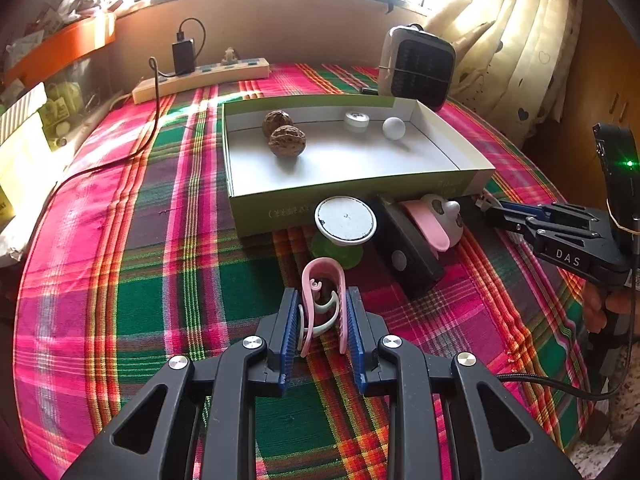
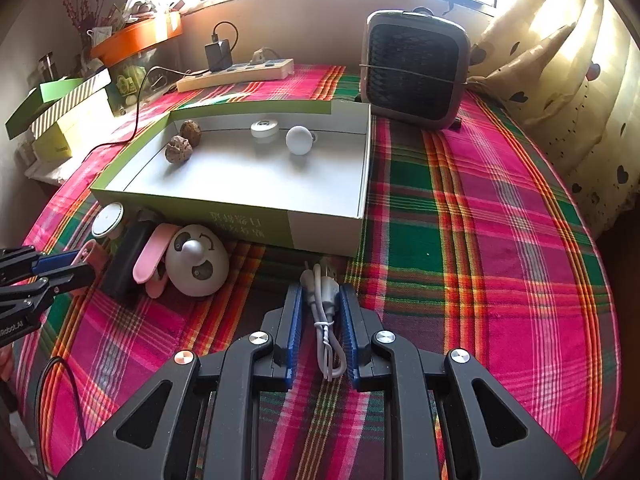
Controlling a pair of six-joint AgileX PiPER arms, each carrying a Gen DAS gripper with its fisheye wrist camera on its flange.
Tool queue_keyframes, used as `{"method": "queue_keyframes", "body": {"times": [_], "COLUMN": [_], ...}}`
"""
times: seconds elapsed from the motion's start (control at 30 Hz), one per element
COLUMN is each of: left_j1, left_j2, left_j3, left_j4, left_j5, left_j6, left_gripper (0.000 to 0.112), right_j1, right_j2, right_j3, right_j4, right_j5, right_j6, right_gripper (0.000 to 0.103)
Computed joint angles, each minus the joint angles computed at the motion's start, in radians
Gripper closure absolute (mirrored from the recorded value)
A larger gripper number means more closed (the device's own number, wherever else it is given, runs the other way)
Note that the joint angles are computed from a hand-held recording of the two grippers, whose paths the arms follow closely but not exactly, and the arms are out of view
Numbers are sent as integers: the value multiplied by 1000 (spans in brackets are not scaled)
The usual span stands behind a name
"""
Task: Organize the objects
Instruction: 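Lift and carry the pink clip and white cable over the box with both grippers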
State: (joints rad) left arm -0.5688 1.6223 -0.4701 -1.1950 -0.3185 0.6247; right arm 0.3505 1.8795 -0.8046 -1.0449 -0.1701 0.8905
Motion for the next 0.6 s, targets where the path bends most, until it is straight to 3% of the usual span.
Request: {"method": "queue_keyframes", "body": {"times": [0.1, 0.23, 0.43, 0.6], "left_j1": [-1, -13, -17, -13], "left_j2": [-10, -36, -80, -110], "left_j3": [2, 10, 13, 6], "left_j4": [-5, -29, -84, -124], "left_j5": [3, -3, -3, 1], "left_j6": [5, 30, 97, 153], "left_gripper": [91, 91, 91, 91], "right_j1": [-9, -8, -30, -33], "right_j2": [-7, -21, -46, -74], "right_j3": [1, 11, 13, 17], "right_j4": [-101, -81, -250, -295], "right_j5": [-16, -18, -49, -62], "right_j6": [99, 81, 248, 296], "right_gripper": [84, 84, 84, 84]}}
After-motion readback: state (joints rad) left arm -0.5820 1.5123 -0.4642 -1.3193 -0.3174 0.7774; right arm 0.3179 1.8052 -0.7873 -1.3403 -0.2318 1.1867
